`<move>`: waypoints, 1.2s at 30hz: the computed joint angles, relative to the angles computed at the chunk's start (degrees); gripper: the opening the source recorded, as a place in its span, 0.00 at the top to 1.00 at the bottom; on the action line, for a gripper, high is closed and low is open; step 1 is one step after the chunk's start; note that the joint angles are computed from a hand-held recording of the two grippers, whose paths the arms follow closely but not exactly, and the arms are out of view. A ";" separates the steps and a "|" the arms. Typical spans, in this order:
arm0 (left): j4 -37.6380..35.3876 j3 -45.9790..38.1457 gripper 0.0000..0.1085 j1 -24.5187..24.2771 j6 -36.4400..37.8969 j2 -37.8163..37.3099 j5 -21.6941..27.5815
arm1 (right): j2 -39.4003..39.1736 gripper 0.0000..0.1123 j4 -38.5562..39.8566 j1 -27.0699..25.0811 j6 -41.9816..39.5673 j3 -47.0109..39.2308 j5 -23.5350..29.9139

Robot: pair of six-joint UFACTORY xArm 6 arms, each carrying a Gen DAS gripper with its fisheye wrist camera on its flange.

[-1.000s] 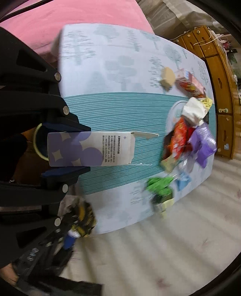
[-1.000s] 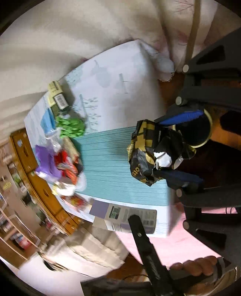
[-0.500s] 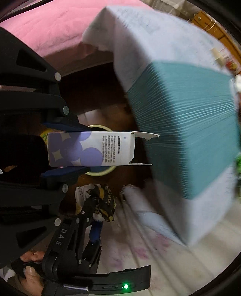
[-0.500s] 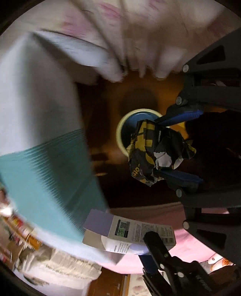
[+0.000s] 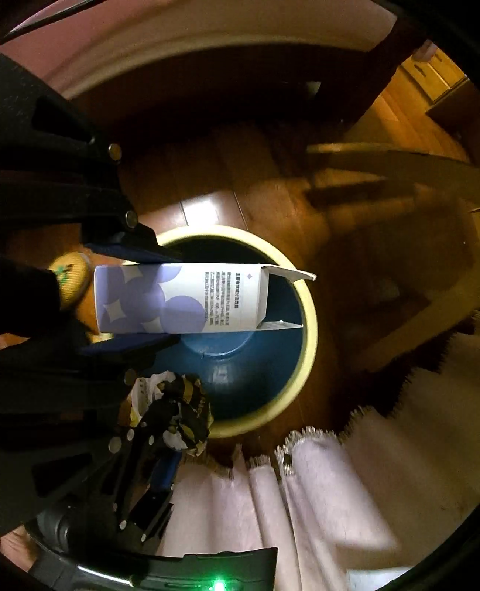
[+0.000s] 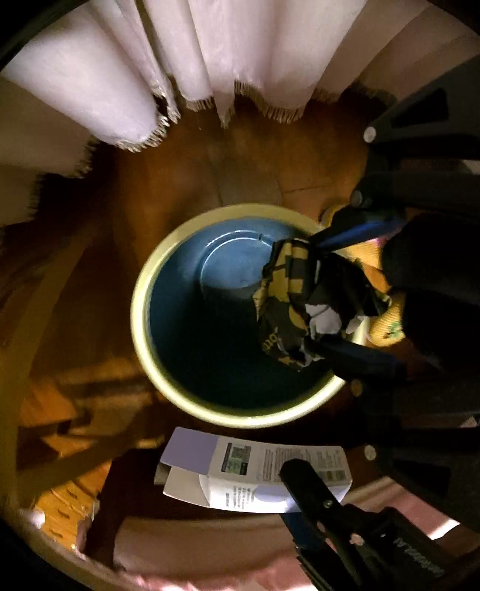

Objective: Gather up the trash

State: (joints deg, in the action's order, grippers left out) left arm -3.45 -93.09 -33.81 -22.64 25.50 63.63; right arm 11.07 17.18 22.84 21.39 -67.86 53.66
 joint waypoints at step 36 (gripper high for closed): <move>9.10 -24.89 0.15 2.13 -0.14 -18.56 22.21 | -14.68 0.25 -12.49 7.66 15.24 -28.23 22.22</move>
State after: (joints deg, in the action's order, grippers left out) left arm 5.66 -117.98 -31.68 -22.78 6.93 85.84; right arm -3.60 4.69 30.50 36.63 -96.09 75.88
